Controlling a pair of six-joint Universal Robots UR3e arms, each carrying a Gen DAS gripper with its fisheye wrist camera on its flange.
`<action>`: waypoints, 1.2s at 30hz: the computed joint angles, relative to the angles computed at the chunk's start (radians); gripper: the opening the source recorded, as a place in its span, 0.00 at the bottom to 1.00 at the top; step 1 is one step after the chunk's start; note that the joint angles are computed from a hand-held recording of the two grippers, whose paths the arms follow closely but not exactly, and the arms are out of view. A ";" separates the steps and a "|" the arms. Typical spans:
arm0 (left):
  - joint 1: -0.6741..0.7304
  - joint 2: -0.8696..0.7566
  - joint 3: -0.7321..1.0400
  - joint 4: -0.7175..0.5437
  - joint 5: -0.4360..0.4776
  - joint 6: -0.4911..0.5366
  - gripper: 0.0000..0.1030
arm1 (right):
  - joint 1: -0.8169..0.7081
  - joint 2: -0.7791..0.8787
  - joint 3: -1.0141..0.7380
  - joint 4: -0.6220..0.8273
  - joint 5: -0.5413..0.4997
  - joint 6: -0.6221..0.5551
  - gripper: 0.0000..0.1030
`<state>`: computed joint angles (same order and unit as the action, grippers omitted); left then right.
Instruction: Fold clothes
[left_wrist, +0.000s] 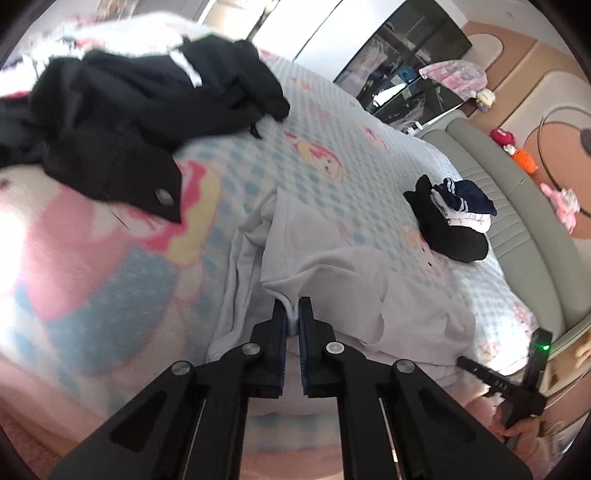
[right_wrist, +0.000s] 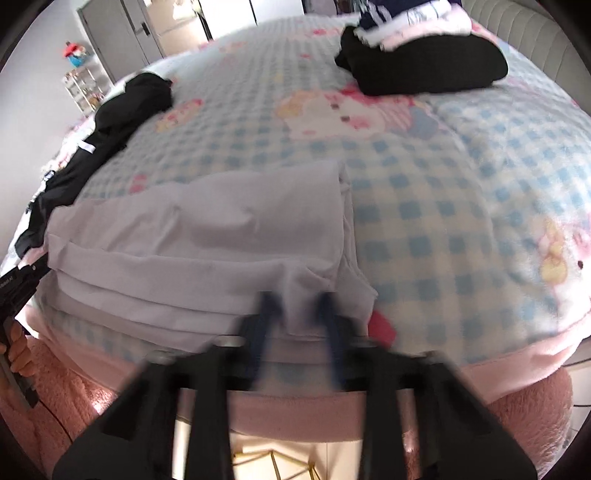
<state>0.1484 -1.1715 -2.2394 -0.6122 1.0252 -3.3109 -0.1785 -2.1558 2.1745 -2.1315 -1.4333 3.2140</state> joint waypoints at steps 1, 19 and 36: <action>-0.003 0.029 0.001 -0.016 0.013 0.000 0.05 | -0.003 -0.011 0.002 -0.001 0.009 -0.007 0.05; 0.329 0.502 -0.012 -0.697 -0.197 0.196 0.27 | -0.188 -0.319 0.069 0.168 0.136 -0.129 0.07; -0.387 -0.303 0.393 -0.230 0.447 -0.101 0.32 | 0.299 0.367 -0.248 -0.124 -0.198 0.089 0.19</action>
<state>-0.2391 -1.4747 -1.8460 -0.8423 1.4721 -3.4115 0.1209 -1.7889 1.9261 -2.2559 -1.6315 3.3033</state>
